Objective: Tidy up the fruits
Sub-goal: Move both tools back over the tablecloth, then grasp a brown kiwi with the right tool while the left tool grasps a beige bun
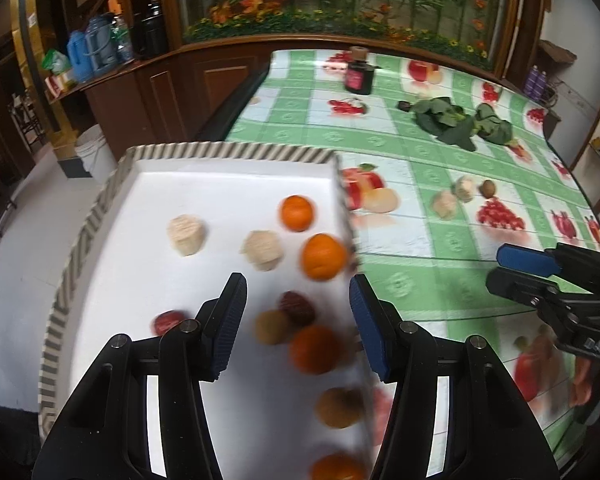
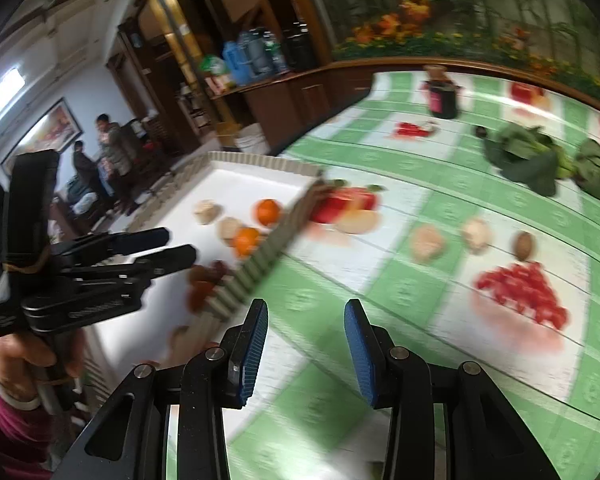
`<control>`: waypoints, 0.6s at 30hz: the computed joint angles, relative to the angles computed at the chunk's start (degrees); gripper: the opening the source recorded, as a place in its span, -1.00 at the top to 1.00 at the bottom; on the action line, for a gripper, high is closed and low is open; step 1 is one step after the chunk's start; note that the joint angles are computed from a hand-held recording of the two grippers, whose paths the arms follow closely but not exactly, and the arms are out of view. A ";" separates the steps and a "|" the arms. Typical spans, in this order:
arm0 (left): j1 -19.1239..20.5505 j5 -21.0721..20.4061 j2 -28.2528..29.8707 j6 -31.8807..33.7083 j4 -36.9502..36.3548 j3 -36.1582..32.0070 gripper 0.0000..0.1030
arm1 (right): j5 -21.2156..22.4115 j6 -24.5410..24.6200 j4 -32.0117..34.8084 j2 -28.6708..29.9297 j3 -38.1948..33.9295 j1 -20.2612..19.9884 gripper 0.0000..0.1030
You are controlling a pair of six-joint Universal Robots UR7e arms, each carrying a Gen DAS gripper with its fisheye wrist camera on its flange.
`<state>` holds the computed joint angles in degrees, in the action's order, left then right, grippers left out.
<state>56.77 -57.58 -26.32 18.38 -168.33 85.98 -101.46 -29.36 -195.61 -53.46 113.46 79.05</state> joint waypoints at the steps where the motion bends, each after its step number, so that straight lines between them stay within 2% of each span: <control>1: -0.30 -0.36 0.32 -0.25 0.28 -0.23 -0.04 | -0.49 0.16 -0.49 -0.53 0.38 -0.57 0.26; 9: -2.99 -3.39 3.62 -0.90 3.22 -2.84 -0.04 | -3.15 0.63 -1.42 -3.44 1.00 -4.55 0.25; 18: -4.45 -4.77 8.10 -1.07 10.76 -9.42 -0.04 | -6.72 -3.38 -0.49 -3.65 -2.78 -6.14 0.25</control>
